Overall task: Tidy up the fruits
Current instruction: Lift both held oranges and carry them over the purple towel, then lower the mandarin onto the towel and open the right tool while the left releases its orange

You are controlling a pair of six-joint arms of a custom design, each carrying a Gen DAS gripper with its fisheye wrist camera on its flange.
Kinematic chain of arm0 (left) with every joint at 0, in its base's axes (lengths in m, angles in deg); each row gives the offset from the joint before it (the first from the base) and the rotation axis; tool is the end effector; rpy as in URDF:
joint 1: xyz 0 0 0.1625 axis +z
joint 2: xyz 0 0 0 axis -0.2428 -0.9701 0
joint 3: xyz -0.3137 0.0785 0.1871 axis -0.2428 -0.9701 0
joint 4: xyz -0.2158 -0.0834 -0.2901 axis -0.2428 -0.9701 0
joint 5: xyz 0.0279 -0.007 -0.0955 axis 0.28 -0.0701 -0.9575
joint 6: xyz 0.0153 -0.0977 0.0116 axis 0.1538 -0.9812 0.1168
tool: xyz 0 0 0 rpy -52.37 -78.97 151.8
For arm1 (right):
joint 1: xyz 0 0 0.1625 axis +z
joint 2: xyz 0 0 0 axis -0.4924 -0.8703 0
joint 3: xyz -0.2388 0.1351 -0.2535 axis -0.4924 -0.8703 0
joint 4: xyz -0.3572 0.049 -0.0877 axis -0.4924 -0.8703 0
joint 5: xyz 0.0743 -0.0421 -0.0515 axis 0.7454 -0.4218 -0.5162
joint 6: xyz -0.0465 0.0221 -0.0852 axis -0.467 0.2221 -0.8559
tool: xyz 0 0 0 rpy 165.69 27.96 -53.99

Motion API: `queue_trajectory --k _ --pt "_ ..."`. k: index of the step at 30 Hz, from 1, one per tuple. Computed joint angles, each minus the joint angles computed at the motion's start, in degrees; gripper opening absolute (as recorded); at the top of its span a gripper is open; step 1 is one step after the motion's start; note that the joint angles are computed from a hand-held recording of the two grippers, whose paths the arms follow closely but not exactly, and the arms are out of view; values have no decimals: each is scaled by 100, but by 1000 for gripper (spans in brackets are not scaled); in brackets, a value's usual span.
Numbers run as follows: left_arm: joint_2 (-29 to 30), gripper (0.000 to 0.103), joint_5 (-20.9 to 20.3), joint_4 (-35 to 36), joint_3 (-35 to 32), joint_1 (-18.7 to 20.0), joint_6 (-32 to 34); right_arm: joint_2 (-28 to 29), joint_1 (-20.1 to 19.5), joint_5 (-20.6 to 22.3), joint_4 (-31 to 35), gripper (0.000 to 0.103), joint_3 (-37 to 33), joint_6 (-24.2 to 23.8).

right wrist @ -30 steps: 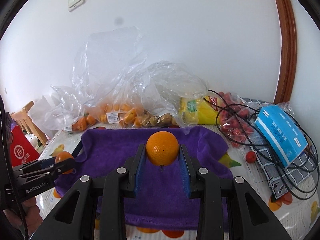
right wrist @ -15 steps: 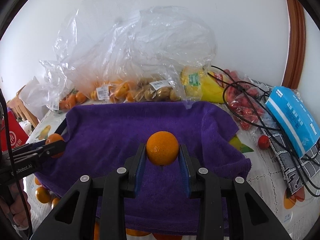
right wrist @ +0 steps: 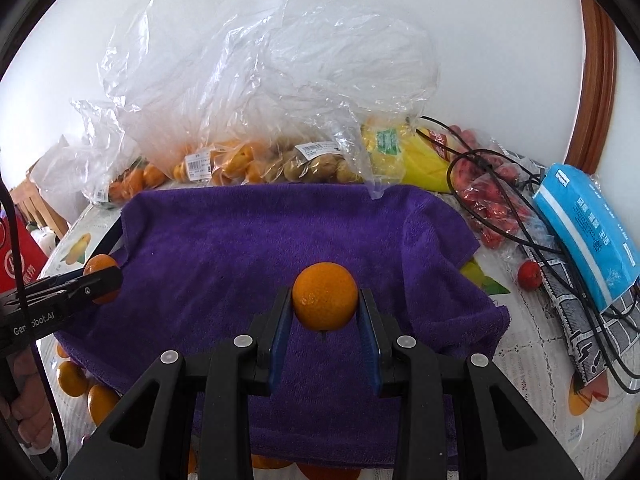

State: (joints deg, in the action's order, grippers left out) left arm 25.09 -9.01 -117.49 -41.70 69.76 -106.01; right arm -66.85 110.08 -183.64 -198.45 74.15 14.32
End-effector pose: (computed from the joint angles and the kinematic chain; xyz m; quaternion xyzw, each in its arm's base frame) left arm -0.2432 -0.7417 -0.0313 -0.0257 0.8605 -0.4039 0.3095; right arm -0.0097 -0.8119 0.1793 0.3382 -0.8684 0.2811 0.2293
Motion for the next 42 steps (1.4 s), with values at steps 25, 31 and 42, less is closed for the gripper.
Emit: queue_trajectory --k 25,31,42 --pt "48 40 -74 930 -280 105 -552 134 43 -465 481 32 -252 39" --pt "91 40 -26 1126 -381 99 -605 176 51 -543 593 32 -343 65" --pt "42 41 -95 986 -273 92 -538 104 61 -509 523 33 -199 -20"
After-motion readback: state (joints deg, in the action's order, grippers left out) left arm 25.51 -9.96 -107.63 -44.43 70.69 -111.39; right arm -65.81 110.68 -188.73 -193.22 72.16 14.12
